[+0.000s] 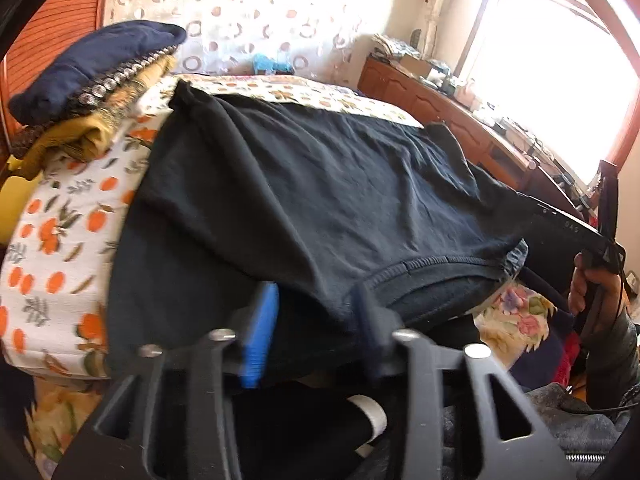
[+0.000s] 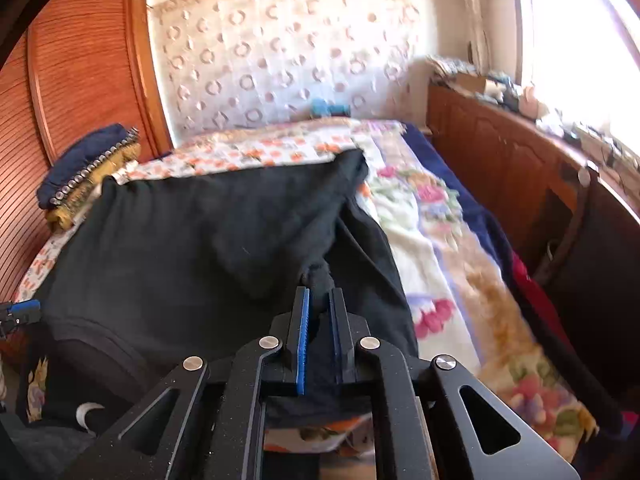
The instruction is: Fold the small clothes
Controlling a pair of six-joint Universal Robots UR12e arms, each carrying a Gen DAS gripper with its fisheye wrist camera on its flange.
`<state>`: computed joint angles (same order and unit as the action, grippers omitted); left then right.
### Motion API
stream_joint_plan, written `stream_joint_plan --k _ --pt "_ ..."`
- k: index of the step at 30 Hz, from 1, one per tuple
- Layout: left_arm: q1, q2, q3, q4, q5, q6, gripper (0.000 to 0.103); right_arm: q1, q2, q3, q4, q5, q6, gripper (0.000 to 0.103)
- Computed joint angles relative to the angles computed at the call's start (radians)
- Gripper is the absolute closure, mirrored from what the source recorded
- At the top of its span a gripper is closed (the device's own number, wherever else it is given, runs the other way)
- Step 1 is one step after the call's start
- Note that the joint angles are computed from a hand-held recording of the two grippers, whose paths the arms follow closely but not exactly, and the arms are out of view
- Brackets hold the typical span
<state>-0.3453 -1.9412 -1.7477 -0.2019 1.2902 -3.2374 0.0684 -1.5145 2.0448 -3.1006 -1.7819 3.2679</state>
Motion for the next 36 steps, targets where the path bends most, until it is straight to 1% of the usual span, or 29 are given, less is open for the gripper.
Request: stream_joint_plan --k 1,2,3,4,5,6,9,10,12,14,16,18,20,22,24,25,26,28,30,31,34,36 --pt "0.003 0.004 -0.003 0.001 0.002 0.000 0.053 0.005 0.002 -0.002 -0.011 -0.001 -0.007 0.093" --pt "0.004 0.008 -0.005 -0.003 0.015 0.003 0.050 0.009 0.003 -0.001 -0.024 0.006 -0.013 0.092" --pt "0.002 0.011 -0.006 -0.005 0.038 0.010 0.044 0.011 0.004 0.000 -0.035 0.017 -0.019 0.087" --pt "0.002 0.013 -0.008 -0.001 0.060 0.016 0.026 0.016 0.007 -0.003 -0.040 0.029 -0.027 0.084" --pt "0.003 0.014 -0.012 0.011 0.073 0.017 0.023 0.020 0.007 0.000 -0.049 0.037 -0.033 0.077" --pt "0.005 0.016 -0.017 0.025 0.087 0.012 0.023 0.023 0.012 -0.001 -0.057 0.049 -0.042 0.072" --pt "0.017 0.017 -0.018 0.027 0.116 0.003 0.023 0.035 0.026 -0.013 -0.062 0.083 -0.069 0.066" --pt "0.023 0.018 -0.019 0.033 0.124 -0.007 0.023 0.036 0.032 -0.016 -0.069 0.092 -0.079 0.065" --pt "0.036 0.015 -0.017 0.039 0.119 -0.009 0.023 0.040 0.043 -0.024 -0.075 0.112 -0.096 0.063" --pt "0.042 0.007 -0.005 0.033 0.148 -0.008 0.023 0.044 0.056 -0.036 -0.073 0.138 -0.113 0.062" --pt "0.050 -0.010 0.011 0.056 0.159 0.004 0.024 0.043 0.067 -0.047 -0.069 0.165 -0.128 0.062" --pt "0.055 -0.033 0.040 0.044 0.171 0.008 0.033 0.044 0.086 -0.063 -0.068 0.194 -0.148 0.062" --pt "0.065 -0.055 0.071 0.019 0.156 0.000 0.048 0.045 0.102 -0.082 -0.053 0.218 -0.164 0.062" --pt "0.076 -0.075 0.098 -0.003 0.113 -0.010 0.050 0.051 0.122 -0.104 -0.036 0.239 -0.179 0.062" --pt "0.088 -0.098 0.130 -0.039 0.052 -0.020 0.056 0.054 0.145 -0.132 -0.019 0.255 -0.195 0.062" --pt "0.091 -0.108 0.147 -0.070 0.034 -0.023 0.059 0.056 0.154 -0.142 -0.009 0.264 -0.204 0.062" --pt "0.089 -0.114 0.160 -0.098 0.040 -0.024 0.064 0.057 0.162 -0.150 -0.002 0.275 -0.213 0.062" --pt "0.086 -0.122 0.168 -0.095 0.047 -0.006 0.068 0.058 0.167 -0.158 0.007 0.292 -0.230 0.061" --pt "0.085 -0.122 0.171 -0.104 0.042 0.010 0.086 0.064 0.177 -0.169 0.012 0.300 -0.241 0.061" --pt "0.086 -0.120 0.166 -0.096 0.026 0.015 0.095 0.066 0.180 -0.172 0.016 0.305 -0.246 0.061" --pt "0.083 -0.098 0.130 -0.032 0.059 0.011 0.096 0.064 0.181 -0.176 0.029 0.333 -0.262 0.061" --pt "0.091 -0.077 0.101 -0.013 0.048 -0.005 0.096 0.068 0.189 -0.185 0.035 0.353 -0.274 0.061"
